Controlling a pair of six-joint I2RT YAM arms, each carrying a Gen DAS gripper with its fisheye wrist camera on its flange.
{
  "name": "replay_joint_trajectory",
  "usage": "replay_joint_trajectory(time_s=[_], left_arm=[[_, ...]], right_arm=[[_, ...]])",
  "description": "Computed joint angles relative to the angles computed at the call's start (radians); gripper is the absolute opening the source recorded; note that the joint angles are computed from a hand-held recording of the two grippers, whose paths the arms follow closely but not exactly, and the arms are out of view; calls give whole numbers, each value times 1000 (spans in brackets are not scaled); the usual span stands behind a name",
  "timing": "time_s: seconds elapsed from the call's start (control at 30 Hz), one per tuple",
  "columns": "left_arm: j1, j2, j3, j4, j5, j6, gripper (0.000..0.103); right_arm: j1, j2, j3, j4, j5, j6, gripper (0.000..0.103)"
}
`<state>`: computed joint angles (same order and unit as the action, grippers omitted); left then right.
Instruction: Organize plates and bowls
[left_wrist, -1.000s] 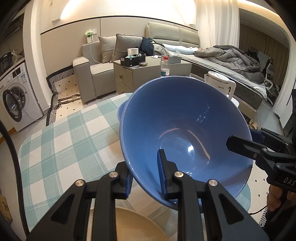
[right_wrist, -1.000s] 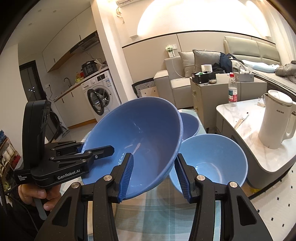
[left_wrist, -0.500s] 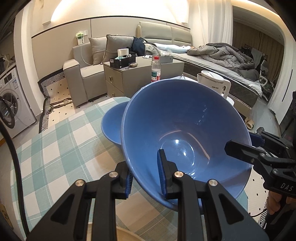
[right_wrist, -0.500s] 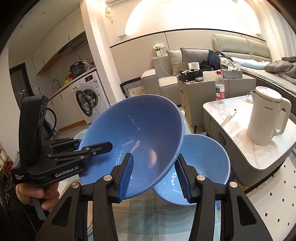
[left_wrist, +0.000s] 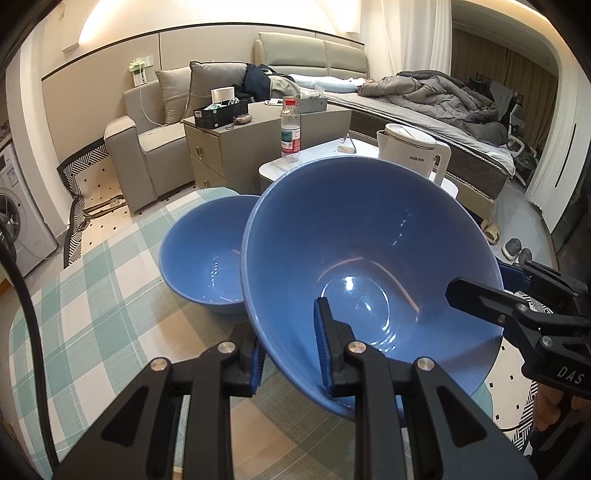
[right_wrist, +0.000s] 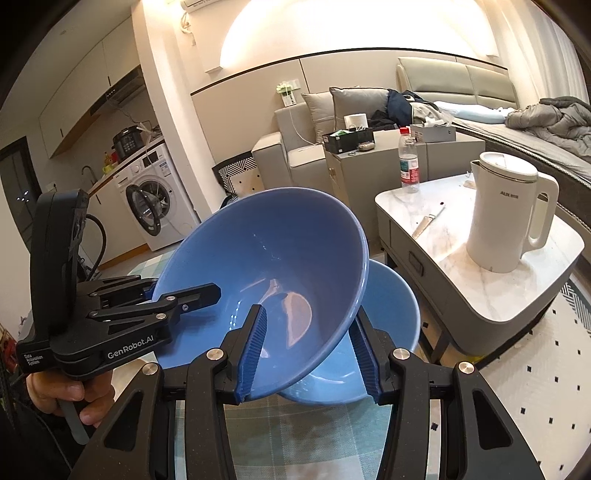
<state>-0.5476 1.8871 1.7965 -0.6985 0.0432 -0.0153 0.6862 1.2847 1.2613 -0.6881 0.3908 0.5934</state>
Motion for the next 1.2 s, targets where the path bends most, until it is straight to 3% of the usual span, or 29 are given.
replay_joint_trajectory(time_s=[0.43,1.2], left_arm=[[-42,107,106,-46,-15,-6,21],[-79,174,158,-62,-70,3,25]], right_arm=[[-50,-29,-53,-3,-32,19,48],[-113,15,-74,0,-71,-4,50]])
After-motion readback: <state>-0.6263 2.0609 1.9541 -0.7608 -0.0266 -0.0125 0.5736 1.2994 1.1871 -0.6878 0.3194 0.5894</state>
